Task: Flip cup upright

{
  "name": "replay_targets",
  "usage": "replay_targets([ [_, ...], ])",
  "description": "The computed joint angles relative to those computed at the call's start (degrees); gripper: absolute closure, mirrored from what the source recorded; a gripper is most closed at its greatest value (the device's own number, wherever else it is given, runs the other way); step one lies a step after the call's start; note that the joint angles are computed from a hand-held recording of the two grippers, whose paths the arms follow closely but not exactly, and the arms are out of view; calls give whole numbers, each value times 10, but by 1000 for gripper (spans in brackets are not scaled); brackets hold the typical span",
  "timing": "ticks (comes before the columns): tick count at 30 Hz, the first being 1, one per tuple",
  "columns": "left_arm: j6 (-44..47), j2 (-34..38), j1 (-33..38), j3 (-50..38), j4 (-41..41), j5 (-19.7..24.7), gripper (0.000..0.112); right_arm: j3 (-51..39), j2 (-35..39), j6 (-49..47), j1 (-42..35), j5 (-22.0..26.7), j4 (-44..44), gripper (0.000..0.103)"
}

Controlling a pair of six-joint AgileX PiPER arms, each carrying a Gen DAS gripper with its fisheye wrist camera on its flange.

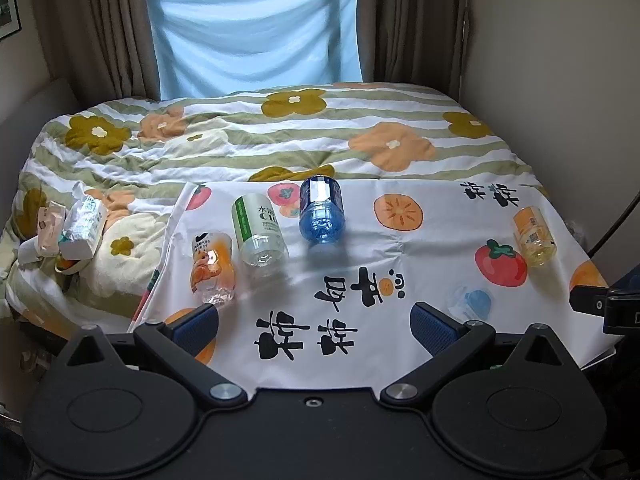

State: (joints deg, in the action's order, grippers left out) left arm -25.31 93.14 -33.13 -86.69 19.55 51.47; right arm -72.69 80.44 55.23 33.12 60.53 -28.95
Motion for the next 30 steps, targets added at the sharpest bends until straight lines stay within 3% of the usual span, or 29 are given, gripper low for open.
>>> replay_targets([
  [30, -2, -5, 4, 10, 10, -1, 9, 0, 3, 14, 14, 2, -6, 0],
])
